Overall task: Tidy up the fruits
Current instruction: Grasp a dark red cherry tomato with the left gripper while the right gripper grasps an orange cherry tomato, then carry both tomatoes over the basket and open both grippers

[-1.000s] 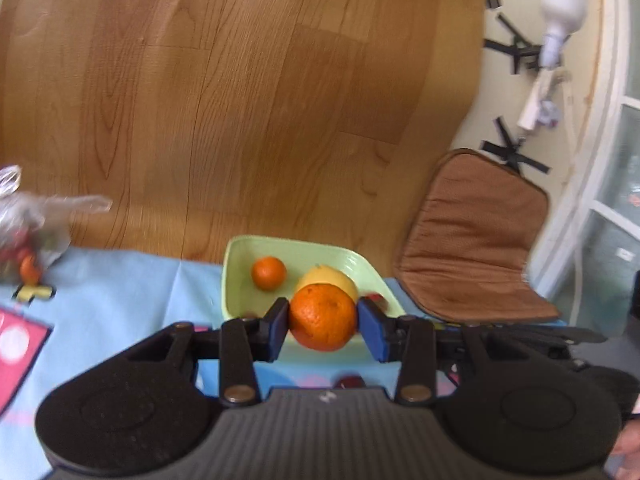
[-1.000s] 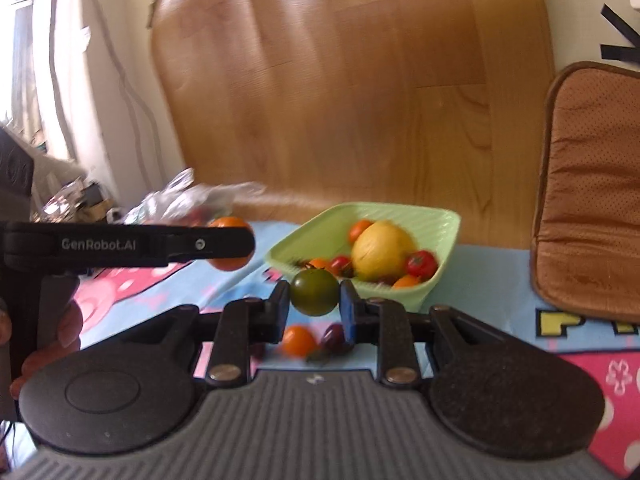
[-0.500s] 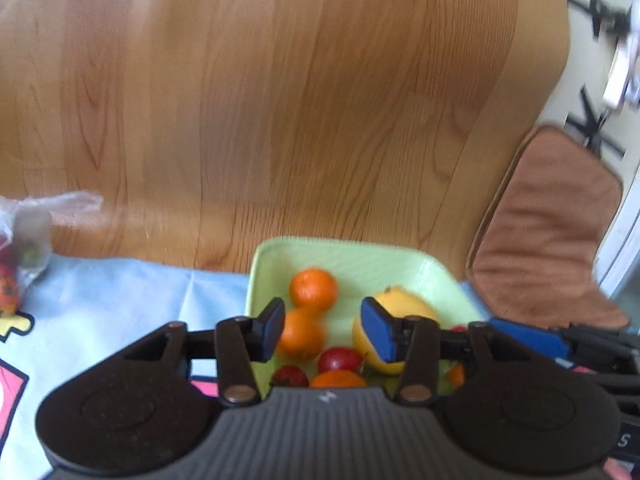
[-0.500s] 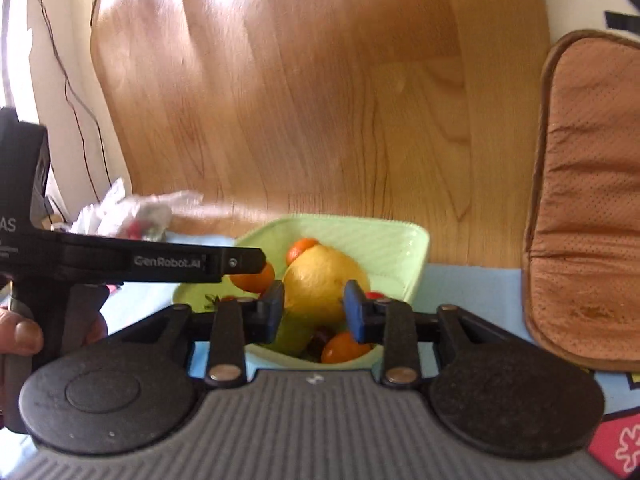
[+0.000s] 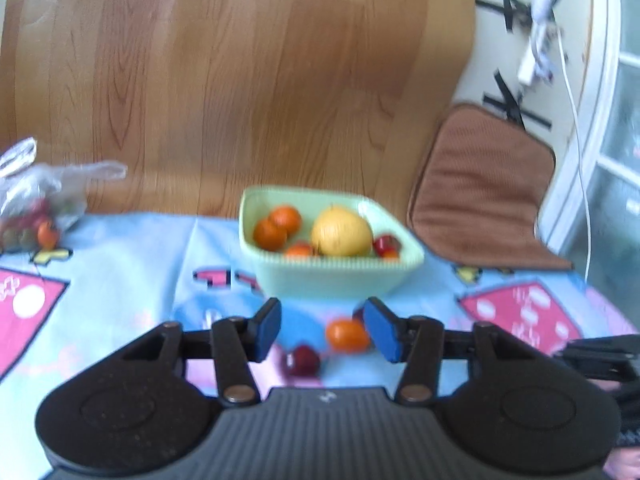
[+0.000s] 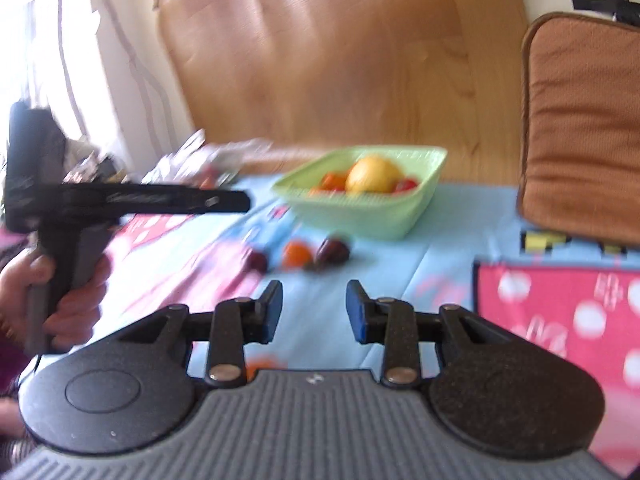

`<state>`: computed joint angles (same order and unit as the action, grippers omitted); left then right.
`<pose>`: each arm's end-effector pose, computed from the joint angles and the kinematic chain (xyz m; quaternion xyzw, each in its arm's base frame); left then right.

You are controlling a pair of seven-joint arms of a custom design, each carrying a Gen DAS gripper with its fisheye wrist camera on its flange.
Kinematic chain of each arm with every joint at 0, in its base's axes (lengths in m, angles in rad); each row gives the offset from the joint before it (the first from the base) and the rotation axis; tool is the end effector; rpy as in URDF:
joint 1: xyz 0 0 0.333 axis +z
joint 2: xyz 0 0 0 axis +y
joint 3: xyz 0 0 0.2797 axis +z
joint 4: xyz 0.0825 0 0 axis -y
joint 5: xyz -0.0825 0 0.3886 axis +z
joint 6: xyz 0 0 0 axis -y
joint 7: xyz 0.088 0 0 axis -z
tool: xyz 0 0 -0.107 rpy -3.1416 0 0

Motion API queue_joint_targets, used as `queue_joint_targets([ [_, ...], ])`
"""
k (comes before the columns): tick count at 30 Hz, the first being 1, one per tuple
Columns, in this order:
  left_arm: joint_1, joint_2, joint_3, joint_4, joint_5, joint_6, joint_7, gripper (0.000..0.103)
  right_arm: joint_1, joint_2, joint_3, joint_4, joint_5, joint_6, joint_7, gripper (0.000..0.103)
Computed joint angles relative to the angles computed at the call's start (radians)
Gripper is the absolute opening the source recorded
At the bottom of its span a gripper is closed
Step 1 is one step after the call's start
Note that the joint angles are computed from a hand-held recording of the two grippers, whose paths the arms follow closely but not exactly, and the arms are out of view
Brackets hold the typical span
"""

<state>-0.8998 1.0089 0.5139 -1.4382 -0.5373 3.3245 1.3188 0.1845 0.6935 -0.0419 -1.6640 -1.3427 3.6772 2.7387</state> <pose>0.6582 -0.3316 0.2370 -0.6162 0.6137 -0.4133 0.2701 0.6030 0.2191 0.2628 -0.7689 0.4229 -0.1438 0.4574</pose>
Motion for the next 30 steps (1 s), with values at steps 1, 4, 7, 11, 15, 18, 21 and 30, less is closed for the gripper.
queue_joint_targets([
  [1,-0.009,0.010,0.012,0.005,-0.002,-0.020,-0.003,0.055,0.014,-0.022,-0.007,-0.049,0.032,0.000,-0.053,0.040],
  [4,-0.075,0.087,0.125,0.047,0.010,-0.101,-0.076,0.056,0.043,-0.064,-0.005,-0.165,0.163,-0.010,-0.221,0.056],
  [7,-0.075,0.163,0.184,0.134,0.039,-0.195,-0.162,0.054,0.036,-0.065,0.026,-0.171,0.174,-0.064,-0.258,0.056],
  [11,-0.052,0.170,0.175,0.167,0.088,-0.224,-0.208,0.029,0.157,-0.068,-0.059,-0.214,0.397,-0.103,-0.480,0.053],
  [15,-0.066,0.093,0.126,0.053,0.129,-0.150,-0.210,0.029,0.139,-0.068,-0.030,-0.226,0.449,-0.101,-0.546,0.042],
  [18,-0.089,0.008,0.079,-0.081,0.164,-0.052,-0.202,0.029,0.119,-0.073,-0.005,-0.250,0.486,-0.084,-0.588,0.042],
  [21,-0.093,-0.074,0.011,-0.198,0.144,0.042,-0.151,0.029,0.082,-0.079,0.041,-0.265,0.490,-0.082,-0.618,0.042],
  [30,-0.140,-0.129,-0.037,-0.315,0.000,0.137,-0.054,0.030,0.048,-0.093,0.113,-0.308,0.571,-0.099,-0.781,0.043],
])
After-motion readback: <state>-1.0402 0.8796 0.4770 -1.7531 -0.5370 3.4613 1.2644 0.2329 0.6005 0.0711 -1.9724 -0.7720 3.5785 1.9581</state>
